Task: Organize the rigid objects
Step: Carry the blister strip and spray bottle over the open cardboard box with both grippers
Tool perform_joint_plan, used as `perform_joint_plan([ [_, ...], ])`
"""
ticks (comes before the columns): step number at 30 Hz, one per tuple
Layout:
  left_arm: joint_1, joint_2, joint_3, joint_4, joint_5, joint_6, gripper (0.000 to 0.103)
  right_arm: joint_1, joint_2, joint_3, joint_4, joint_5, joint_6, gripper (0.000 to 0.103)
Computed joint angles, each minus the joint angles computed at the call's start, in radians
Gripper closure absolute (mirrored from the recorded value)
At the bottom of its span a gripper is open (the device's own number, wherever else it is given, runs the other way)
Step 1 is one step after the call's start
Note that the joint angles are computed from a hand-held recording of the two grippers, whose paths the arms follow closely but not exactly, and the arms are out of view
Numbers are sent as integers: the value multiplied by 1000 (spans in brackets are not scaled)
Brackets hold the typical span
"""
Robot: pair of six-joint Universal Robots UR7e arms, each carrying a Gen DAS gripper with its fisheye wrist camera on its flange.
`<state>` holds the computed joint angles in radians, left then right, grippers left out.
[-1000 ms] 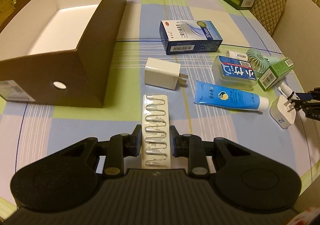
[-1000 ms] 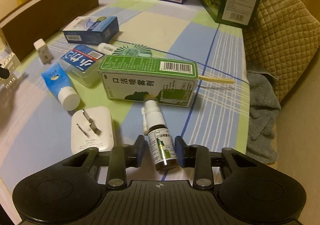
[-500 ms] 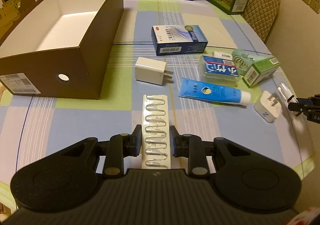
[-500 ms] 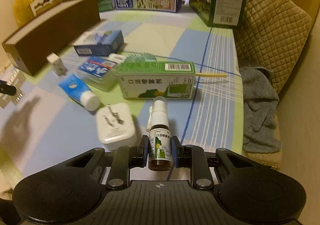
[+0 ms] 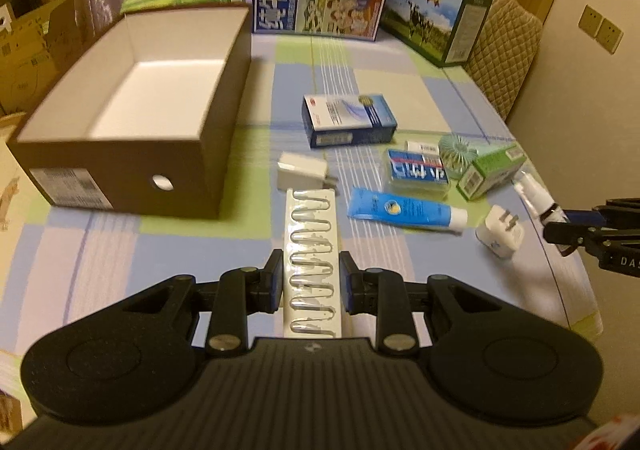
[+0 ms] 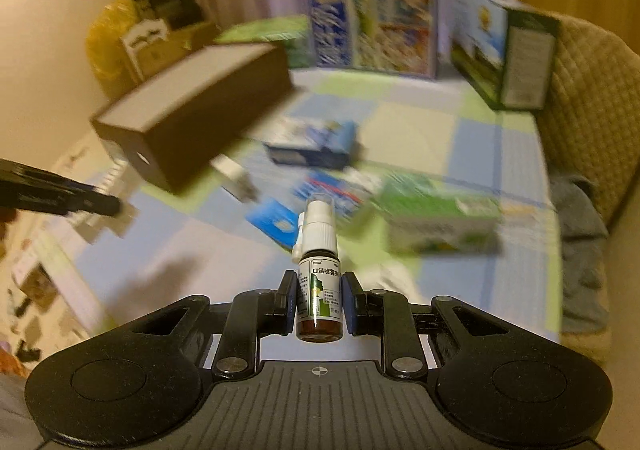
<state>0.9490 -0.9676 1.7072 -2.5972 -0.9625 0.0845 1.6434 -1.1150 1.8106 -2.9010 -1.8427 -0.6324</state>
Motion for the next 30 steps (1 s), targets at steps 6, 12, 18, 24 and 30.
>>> perform_joint_plan([
  [6, 37, 4, -98, -5, -33, 84, 80, 86, 138, -135, 10, 37, 59, 83],
  [12, 90, 37, -258, 39, -49, 170, 80, 157, 321, -345, 64, 82, 111, 83],
  [18, 150, 117, -468, 125, -58, 246, 80, 207, 522, -599, 149, 70, 147, 83],
  [24, 199, 231, -679, 212, -1, 223, 80, 228, 707, -863, 293, -2, 198, 83],
  [30, 252, 341, -893, 401, 16, 200, 80, 239, 891, -1151, 482, -106, 267, 83],
])
